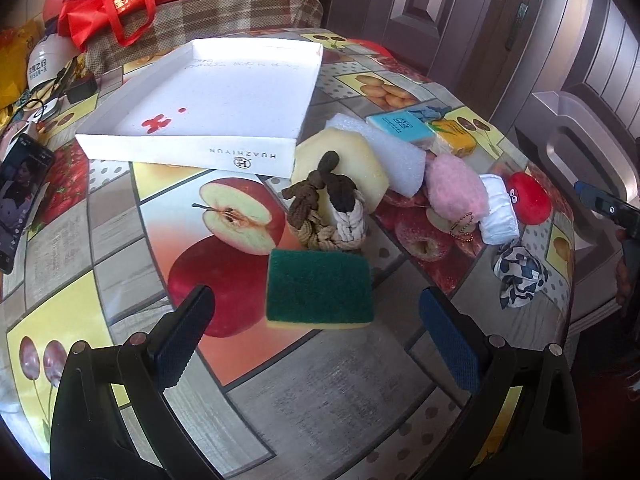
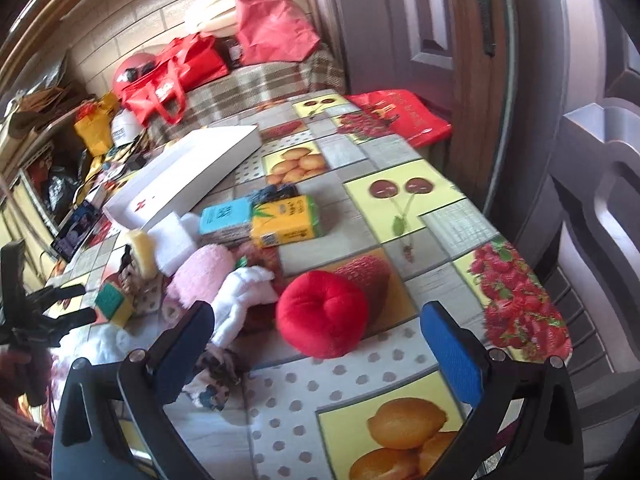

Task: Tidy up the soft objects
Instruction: 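Grasp the green scouring sponge with the left gripper while the right gripper grasps the cow-print cloth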

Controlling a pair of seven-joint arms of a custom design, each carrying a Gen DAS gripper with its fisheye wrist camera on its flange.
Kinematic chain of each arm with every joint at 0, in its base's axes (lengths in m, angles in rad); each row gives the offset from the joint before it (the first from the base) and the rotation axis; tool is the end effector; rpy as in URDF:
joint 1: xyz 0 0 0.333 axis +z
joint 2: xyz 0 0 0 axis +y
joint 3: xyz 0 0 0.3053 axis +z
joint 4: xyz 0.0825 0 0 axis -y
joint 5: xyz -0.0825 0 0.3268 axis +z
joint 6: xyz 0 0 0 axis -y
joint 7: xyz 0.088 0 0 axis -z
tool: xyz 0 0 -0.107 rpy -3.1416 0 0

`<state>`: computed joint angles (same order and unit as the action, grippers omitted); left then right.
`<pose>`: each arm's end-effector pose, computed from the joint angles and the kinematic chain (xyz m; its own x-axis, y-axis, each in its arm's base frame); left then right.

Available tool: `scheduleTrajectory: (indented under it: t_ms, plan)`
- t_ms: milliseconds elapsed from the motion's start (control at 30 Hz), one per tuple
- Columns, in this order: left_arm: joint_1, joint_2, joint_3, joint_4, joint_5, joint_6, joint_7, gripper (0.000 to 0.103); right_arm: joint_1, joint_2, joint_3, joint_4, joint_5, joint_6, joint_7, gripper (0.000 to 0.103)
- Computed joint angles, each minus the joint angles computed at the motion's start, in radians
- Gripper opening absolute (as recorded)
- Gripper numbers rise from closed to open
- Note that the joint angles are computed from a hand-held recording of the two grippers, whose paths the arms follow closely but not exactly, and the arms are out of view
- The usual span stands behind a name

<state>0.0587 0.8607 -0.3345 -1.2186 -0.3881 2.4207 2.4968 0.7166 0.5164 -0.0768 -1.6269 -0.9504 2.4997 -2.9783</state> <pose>0.7200 -0.1212 0.3325 -0.7371 -0.6591 0.1491 -0.6039 0.5436 -0.5829 0.5214 0.4050 0.3788 -0.3147 -0.9360 -0.1575 -0.6435 0.3323 -0.6896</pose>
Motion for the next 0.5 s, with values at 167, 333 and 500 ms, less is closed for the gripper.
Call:
scheduleTrajectory:
  t_ms: [167, 333, 500]
  plan:
    - [-0.071, 0.078, 0.048, 0.119, 0.082, -0.058, -0.084, 0.103, -0.091, 0.169, 0.105, 0.185, 0.223, 0.086, -0.344, 0.103]
    - [-0.095, 0.107, 0.059, 0.164, 0.133, -0.055, -0.112, 0.102, -0.101, 0.304, 0.140, 0.353, 0.375, 0.071, -0.542, 0.102]
    - [-0.122, 0.114, 0.082, 0.168, 0.182, -0.011, -0.170, 0.102, -0.059, 0.355, 0.100, 0.431, 0.462, 0.015, -0.600, 0.097]
